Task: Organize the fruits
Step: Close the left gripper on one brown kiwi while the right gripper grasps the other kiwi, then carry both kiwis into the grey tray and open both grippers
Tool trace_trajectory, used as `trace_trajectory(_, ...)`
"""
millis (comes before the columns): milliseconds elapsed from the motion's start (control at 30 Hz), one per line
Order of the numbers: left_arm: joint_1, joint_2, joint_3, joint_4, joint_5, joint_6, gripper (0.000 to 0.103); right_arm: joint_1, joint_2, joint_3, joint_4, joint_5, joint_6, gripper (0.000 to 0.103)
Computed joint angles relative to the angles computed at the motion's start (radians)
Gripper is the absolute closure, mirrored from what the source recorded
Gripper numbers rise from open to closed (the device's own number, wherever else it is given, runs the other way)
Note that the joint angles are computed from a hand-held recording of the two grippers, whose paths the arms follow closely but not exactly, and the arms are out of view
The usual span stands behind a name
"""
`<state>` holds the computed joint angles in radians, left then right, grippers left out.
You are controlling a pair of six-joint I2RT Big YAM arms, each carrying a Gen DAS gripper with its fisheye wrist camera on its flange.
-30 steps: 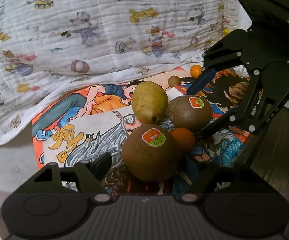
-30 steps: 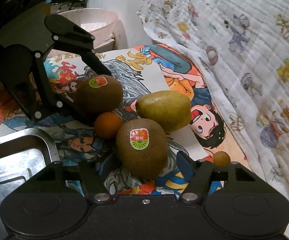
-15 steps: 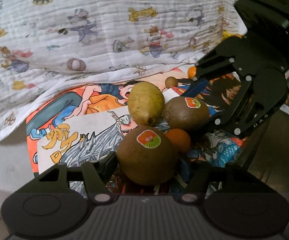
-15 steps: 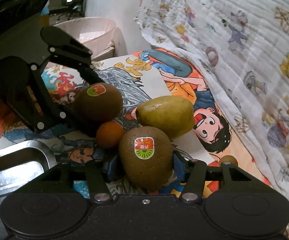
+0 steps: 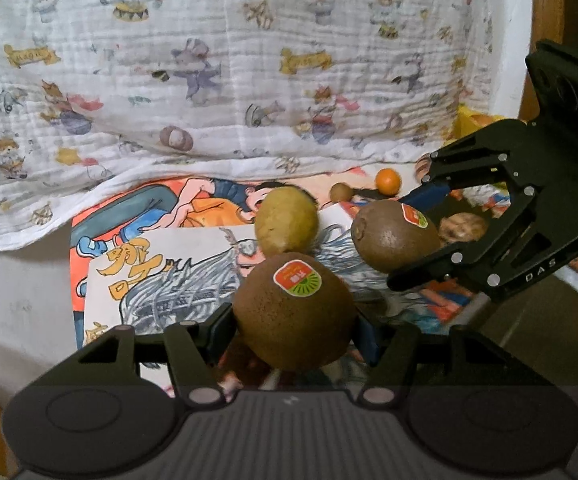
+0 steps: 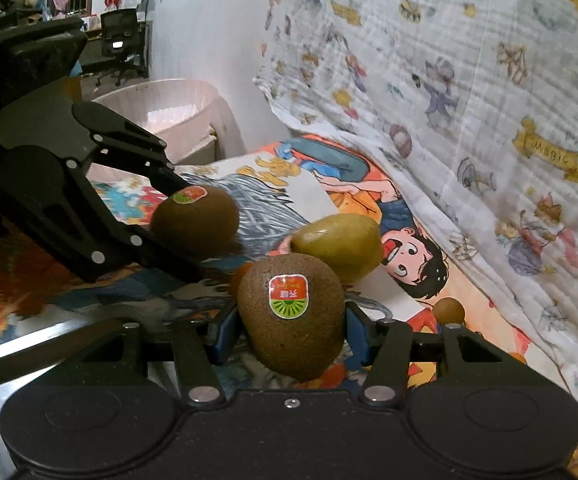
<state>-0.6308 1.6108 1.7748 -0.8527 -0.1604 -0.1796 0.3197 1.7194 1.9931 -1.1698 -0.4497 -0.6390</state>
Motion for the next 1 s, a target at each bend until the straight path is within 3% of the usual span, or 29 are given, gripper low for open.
trace_trajectory(267, -0.083, -0.074, -0.045, -0.011, -0.009, -0.073, 0.037, -0.014, -0.116, -0.085, -0.085, -0.049, -0.008, 0.047)
trace_trajectory(667, -0.218, -0.149, -0.125, -0.01, -0.022, -0.156, 0.037, -0.057, -0.31, -0.274, -0.194, -0.074, -0.091, 0.047)
trace_trajectory(1000, -0.281, -0.153, -0.141, -0.057, -0.027, -0.171, 0.037, -0.085, -0.4, -0.385, -0.228, -0.084, -0.121, 0.047)
